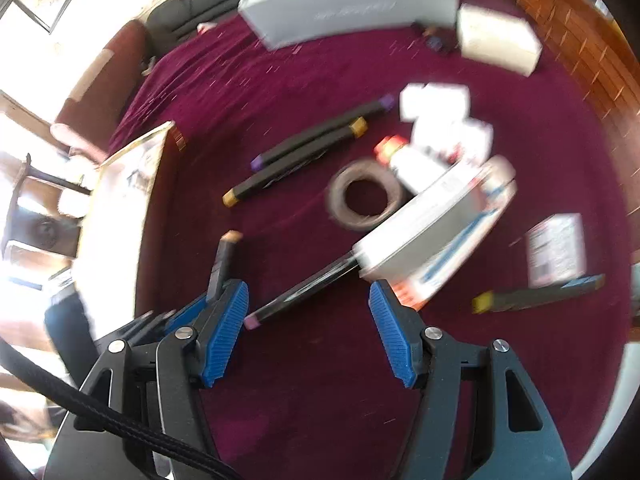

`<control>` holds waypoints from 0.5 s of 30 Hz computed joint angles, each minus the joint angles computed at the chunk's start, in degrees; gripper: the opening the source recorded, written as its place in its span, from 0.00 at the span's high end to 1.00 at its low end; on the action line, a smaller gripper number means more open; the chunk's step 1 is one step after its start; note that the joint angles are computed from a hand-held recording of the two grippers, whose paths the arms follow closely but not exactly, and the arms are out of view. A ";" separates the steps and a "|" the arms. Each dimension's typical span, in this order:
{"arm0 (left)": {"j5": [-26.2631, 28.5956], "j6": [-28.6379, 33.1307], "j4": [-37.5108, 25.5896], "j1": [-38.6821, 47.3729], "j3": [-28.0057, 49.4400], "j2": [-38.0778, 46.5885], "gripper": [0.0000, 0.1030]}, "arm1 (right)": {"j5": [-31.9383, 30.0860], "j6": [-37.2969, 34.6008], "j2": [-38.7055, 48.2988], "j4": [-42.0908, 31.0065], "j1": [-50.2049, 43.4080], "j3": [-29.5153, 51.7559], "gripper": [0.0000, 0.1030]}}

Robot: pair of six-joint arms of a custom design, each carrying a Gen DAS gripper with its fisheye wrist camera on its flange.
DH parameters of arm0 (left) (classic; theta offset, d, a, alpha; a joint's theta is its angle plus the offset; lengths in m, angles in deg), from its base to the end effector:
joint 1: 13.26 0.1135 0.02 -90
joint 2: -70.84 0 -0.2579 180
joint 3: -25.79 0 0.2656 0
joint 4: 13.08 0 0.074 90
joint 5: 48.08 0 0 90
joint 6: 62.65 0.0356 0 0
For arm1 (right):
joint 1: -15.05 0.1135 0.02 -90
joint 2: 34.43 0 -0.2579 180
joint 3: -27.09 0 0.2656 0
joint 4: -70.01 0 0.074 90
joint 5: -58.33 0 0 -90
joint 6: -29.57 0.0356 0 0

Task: Organize objects
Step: 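Grasp a black marker with the left tool while the right tool grasps another marker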

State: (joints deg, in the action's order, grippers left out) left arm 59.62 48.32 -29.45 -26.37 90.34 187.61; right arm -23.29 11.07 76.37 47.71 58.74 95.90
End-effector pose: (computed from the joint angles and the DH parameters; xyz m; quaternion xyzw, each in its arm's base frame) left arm 0.3270 -0.0873 0.0334 0.3118 0.9199 -0.1382 0.1935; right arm 0.2613 0.2424 0.0785 0.2494 0.9399 0.1492 0.1791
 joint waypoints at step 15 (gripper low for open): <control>9.86 5.72 -13.86 12.12 1.64 -6.94 0.89 | -0.01 9.93 15.26 -5.37 -1.06 12.87 0.39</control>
State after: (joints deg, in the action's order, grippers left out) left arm 69.48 54.03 -43.32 -14.26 91.98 180.67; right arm -23.30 21.00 91.63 42.35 57.68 108.77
